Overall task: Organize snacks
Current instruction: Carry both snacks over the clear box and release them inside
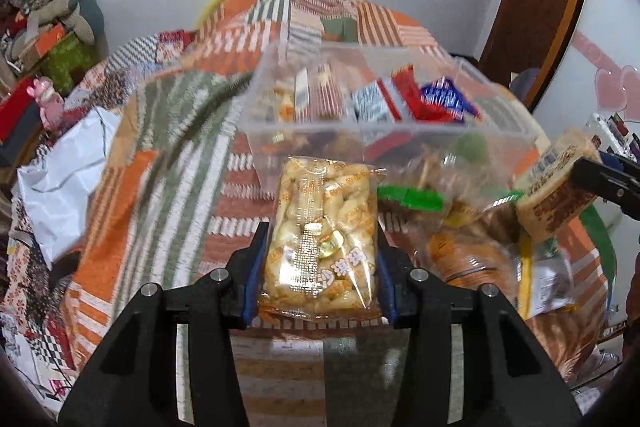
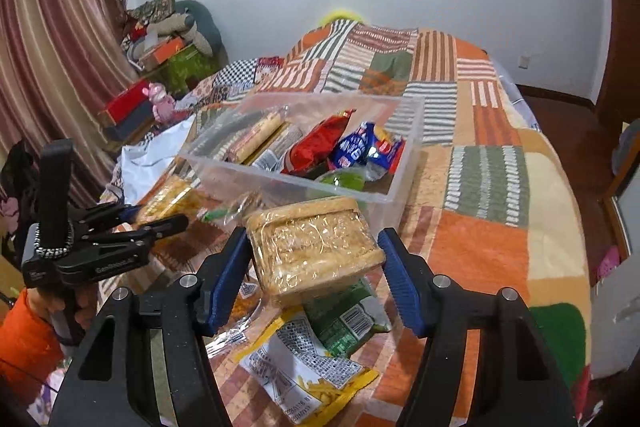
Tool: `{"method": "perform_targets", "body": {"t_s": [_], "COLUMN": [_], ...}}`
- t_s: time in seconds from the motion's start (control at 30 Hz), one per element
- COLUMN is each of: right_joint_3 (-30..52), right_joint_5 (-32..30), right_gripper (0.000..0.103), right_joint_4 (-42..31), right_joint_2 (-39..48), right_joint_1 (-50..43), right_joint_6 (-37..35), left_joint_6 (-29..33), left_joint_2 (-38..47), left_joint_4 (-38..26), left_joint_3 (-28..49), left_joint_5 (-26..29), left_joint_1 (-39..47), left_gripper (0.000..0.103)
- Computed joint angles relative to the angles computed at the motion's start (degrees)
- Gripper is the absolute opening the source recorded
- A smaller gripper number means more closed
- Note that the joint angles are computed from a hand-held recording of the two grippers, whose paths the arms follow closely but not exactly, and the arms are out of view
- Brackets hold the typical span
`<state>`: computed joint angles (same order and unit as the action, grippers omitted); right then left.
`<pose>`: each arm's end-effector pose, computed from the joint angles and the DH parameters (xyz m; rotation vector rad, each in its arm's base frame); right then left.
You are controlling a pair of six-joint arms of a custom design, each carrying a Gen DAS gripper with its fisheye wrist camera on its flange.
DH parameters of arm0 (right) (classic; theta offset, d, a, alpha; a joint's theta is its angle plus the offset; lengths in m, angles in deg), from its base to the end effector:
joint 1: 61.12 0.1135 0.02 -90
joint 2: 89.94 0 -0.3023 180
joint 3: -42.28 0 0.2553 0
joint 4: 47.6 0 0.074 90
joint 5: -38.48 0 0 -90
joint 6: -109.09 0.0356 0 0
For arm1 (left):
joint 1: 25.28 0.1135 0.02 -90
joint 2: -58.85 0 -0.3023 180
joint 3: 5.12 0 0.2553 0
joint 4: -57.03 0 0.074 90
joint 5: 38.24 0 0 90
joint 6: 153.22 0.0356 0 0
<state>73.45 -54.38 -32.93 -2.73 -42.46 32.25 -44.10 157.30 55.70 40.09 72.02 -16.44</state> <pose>0.2175 0.0753 0.1313 -0.1372 2.3119 0.3424 0.2780 0.0308 0.1205 0.3589 2.4289 -0.2358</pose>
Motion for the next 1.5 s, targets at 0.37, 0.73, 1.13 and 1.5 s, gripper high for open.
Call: {"method": "perform_targets", "body": {"t_s": [0.37, 0.73, 1.13, 1.5], "right_joint_3": [1.5, 7.1, 13.9, 21.0], "right_joint_5": [-0.1, -0.3, -0.3, 0.9], "right_gripper": [0.054, 0.054, 0.054, 0.054], "right_joint_4": [-2.6, -1.9, -0.9, -1.5], "right_joint_2": [-4.8, -3.9, 3.4, 11.7], "right_joint_1": [0.2, -0.6, -3.5, -4.8], "right_joint_6": [-0.9, -1.6, -1.4, -0.5], "left_joint_6": [-1.5, -4.5, -7.6, -9.2], "left_joint_2": [-7.7, -7.8, 0.2, 12.1], "left_joint_4": [-2.7, -3.6, -2.8, -4.6], "left_joint_3": [0.4, 5.3, 14.2, 24.4], "left_joint_5": [3.5, 3.9, 0.7, -2.7], "left_joint_1": [0.9, -0.7, -3.1, -5.5], "left_gripper": [0.046, 0.046, 0.046, 0.046]}}
